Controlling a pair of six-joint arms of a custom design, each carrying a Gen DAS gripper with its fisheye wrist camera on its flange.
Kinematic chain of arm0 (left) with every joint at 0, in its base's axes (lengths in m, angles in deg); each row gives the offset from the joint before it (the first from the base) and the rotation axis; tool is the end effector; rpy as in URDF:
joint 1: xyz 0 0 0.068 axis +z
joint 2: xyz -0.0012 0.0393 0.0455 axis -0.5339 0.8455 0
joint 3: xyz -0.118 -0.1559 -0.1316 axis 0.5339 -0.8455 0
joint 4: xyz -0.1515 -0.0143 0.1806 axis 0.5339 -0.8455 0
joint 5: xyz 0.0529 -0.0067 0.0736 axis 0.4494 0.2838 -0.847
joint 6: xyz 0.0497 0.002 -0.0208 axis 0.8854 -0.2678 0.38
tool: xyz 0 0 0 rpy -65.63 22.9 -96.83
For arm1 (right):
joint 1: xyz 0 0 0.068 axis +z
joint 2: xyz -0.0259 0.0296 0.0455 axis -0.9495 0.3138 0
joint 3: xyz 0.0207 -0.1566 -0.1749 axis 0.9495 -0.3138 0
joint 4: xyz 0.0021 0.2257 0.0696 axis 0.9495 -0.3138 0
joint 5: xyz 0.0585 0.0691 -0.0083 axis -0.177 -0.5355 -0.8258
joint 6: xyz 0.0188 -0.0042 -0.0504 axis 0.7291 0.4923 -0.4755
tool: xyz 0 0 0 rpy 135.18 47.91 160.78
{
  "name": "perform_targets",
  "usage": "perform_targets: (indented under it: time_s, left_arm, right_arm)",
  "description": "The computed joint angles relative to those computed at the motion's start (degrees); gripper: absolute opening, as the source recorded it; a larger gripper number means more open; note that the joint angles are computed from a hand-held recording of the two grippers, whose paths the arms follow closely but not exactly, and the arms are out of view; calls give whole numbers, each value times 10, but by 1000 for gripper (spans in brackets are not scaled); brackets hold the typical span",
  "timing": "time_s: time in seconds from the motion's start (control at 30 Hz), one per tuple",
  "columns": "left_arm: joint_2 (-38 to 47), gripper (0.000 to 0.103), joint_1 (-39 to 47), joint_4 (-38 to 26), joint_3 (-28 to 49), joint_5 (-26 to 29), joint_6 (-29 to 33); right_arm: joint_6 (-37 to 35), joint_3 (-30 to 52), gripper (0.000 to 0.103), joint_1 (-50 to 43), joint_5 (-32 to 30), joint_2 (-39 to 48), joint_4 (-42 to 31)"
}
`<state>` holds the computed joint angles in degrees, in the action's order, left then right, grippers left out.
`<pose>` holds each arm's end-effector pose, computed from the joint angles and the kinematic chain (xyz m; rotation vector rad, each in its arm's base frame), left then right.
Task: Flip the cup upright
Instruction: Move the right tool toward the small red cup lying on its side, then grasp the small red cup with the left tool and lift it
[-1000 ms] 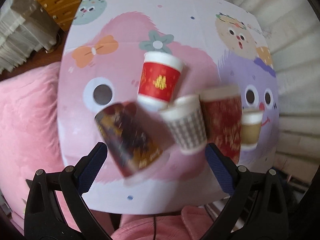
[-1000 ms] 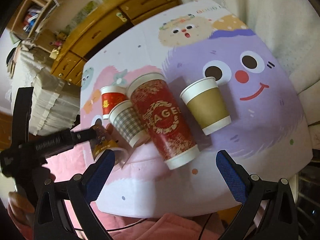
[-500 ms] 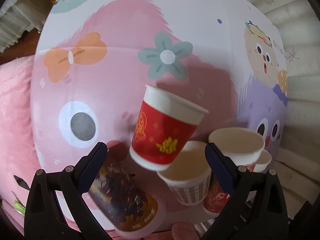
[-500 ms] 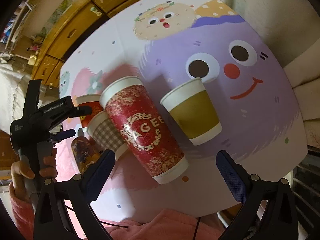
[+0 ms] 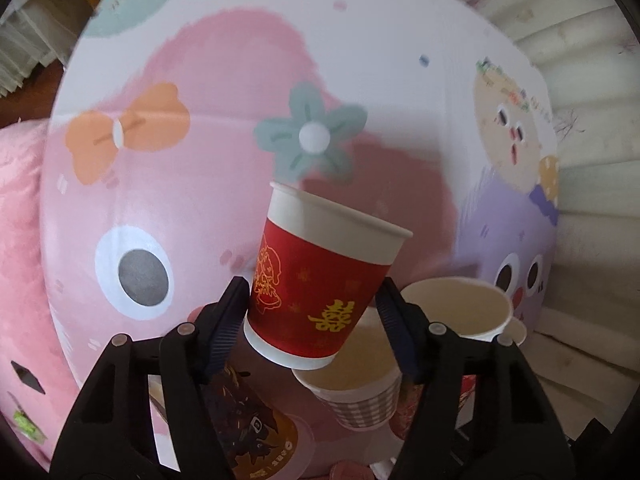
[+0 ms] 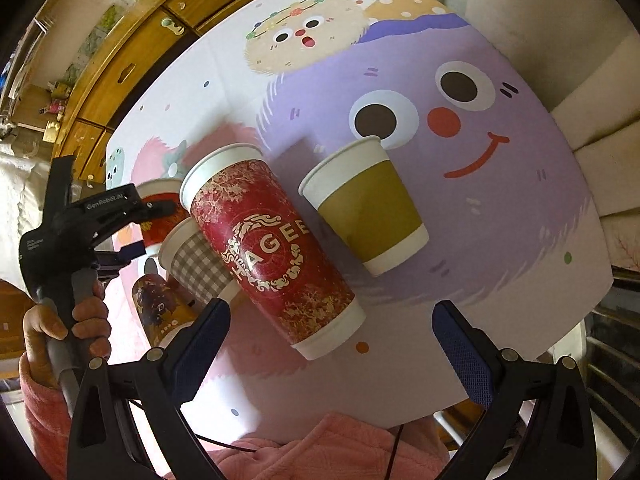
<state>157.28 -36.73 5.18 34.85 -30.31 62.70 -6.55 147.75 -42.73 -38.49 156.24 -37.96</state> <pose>0.3705 -0.0376 0.2152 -0.5660 3.0465 -0.4031 0.2781 0.1583 0.2599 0.4435 3.0327 0.2771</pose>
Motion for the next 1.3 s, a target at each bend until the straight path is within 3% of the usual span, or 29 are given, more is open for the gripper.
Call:
perform_targets:
  time_s: [0.23,0.4,0.67,0.93,1.1,1.3]
  left_arm:
    - [-53,62,-21,4,3,-14,-26]
    - [-134,62,-38,1,-38,-15,-51]
    - [-335,62,-97,-28,-172,-36,-114]
    - [-519,62,-216,-29,-344,-50,-254]
    - [-636,62,-320,25,-490,-52,-397]
    - [-669,62,-468,62,-577,-100,-538]
  right_arm:
    - [12,-52,103,13,8,-65,14]
    - [7,-92,103,23,9,-124,3]
    - [30,-177,103,71,18,-261,-13]
    - [64,-230,103,120,23,-373,-67]
    - [63,-267,103,112,-14,-425,-99]
    - [41,-295,103,99,-36,-465,-133]
